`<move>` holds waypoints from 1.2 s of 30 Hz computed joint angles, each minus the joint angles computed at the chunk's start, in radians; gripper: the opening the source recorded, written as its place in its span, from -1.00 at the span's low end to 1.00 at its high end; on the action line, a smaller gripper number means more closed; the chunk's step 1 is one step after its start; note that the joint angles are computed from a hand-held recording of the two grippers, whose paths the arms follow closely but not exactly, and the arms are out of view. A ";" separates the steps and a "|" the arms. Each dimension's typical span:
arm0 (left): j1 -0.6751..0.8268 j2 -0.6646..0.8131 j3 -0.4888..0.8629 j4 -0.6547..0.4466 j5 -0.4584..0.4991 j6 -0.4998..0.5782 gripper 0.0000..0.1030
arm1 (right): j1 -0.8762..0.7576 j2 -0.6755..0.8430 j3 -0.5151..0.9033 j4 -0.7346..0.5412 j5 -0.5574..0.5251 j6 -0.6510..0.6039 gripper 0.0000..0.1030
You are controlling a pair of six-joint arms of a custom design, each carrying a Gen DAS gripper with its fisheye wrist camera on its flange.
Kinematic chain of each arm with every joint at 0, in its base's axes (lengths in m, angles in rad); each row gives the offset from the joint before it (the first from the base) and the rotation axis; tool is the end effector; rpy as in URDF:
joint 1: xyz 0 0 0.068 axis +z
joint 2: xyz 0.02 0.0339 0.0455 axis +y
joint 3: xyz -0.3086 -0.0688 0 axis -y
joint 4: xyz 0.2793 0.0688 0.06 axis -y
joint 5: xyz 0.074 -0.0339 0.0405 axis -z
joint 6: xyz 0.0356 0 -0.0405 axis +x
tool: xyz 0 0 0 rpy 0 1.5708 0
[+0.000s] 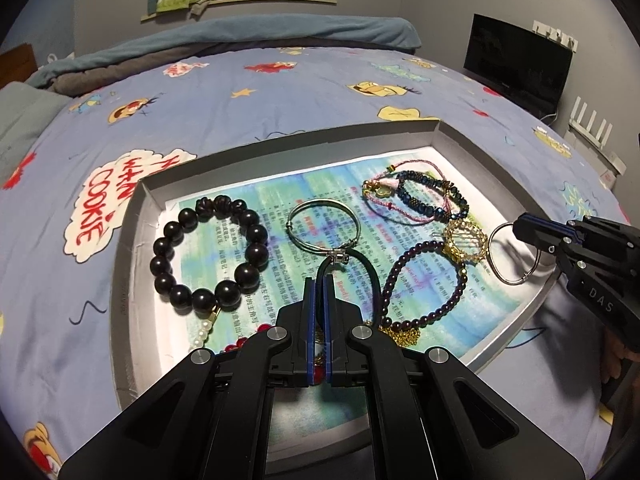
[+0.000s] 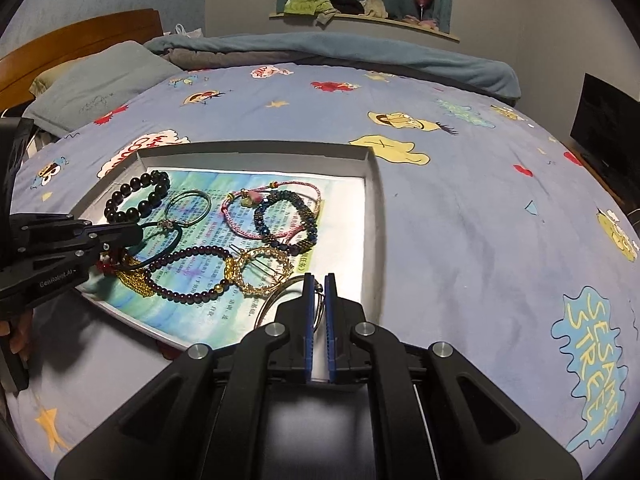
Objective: Organize jewelry
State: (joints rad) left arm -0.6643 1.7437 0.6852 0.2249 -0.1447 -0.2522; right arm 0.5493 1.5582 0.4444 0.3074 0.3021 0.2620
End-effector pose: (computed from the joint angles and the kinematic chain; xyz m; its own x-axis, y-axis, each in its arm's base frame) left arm 0.2675 -0.2029 0.1226 -0.6977 0.2327 -0.6776 0.3714 0.9262 -0.0644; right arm 0.2341 0.1309 0.1200 -0.6782 -0.1252 -0.7241 -0.1524 0.9879 -0.0282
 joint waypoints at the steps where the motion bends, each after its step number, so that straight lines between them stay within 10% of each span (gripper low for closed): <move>1: -0.001 0.003 0.002 -0.003 -0.005 -0.002 -0.92 | 0.001 0.009 0.006 -0.001 -0.002 0.000 -0.91; 18: 0.006 0.003 -0.004 0.000 -0.044 -0.021 -0.54 | -0.001 0.028 0.012 0.015 -0.022 -0.017 -0.86; 36: -0.091 -0.308 -0.104 -0.151 -0.193 -0.084 0.58 | 0.106 -0.200 -0.029 -0.137 0.040 0.056 0.56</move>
State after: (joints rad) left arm -0.7552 1.4356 0.5811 0.0739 -0.3381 -0.3364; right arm 0.6555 1.3585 0.4149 0.1704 0.3422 0.3184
